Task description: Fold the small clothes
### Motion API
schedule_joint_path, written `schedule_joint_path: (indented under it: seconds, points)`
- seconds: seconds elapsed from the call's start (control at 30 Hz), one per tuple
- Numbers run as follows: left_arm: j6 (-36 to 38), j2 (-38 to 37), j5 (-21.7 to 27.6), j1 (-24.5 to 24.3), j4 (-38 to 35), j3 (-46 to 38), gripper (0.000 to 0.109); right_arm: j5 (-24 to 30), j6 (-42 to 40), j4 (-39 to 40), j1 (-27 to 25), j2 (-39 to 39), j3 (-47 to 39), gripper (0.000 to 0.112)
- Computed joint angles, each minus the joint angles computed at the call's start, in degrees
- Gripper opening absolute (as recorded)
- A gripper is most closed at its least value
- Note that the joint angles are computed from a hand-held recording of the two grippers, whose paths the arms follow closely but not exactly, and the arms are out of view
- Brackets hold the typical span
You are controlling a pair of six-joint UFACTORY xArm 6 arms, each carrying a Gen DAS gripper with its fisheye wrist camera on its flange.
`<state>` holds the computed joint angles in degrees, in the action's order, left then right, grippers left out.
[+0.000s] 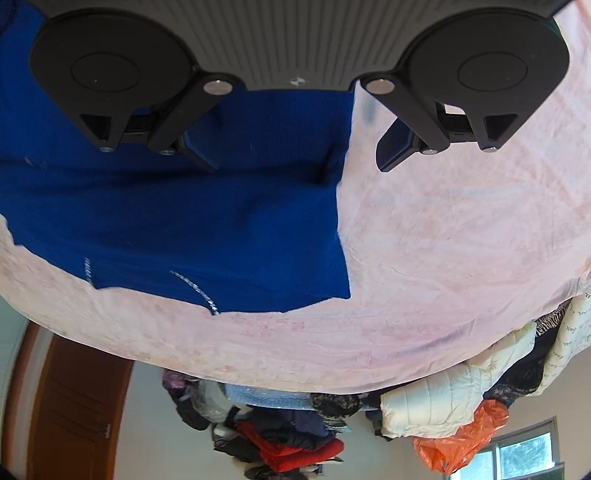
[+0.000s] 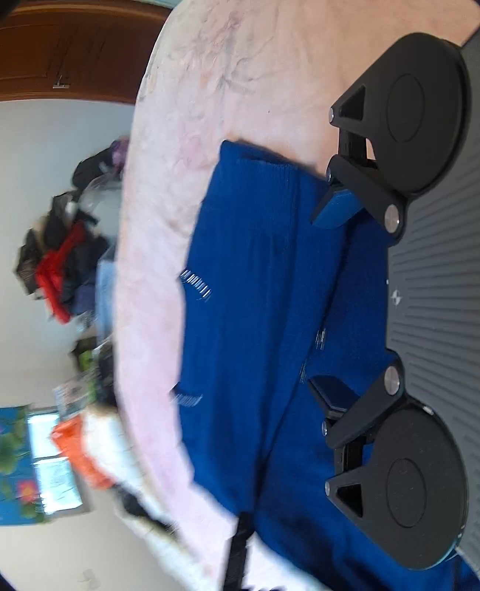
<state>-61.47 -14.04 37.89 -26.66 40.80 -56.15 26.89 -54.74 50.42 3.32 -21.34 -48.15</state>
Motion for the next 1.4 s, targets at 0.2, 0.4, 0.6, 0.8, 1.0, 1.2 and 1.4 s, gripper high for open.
schedule_joint_path:
  seconds: [0.2,0.4,0.6,0.8,1.0,1.2,1.4]
  points:
    - [5.0,-10.69,3.81,-3.88,-4.05,7.19,0.092,14.67,-8.51,3.19,-10.81,-9.85,-1.09,0.089]
    - [12.07,-21.42,4.96,-5.41,-16.0,14.12,0.092,44.7,-10.29,8.31,-29.33,-12.72,-8.21,0.09]
    - [27.08,-31.63,7.72,-6.52,-31.16,21.16,0.092,64.72,-3.99,9.16,-35.44,-11.68,-6.04,0.087]
    - [38.69,-37.71,10.76,-6.81,-39.14,25.93,0.092,68.4,-1.73,0.78,-29.37,-8.85,-3.77,0.071]
    - [41.11,-37.04,9.73,-5.59,-46.9,27.86,0.089,72.1,-3.36,-0.7,-24.53,-6.79,-5.87,0.028]
    - [40.06,-33.25,10.37,-4.67,-49.55,25.34,0.013,67.3,-4.1,1.76,-24.34,-10.03,-4.44,0.008]
    - [38.14,-29.73,5.42,-4.9,-46.01,19.6,0.01,59.09,-1.83,9.8,-28.11,-10.04,-5.02,0.008]
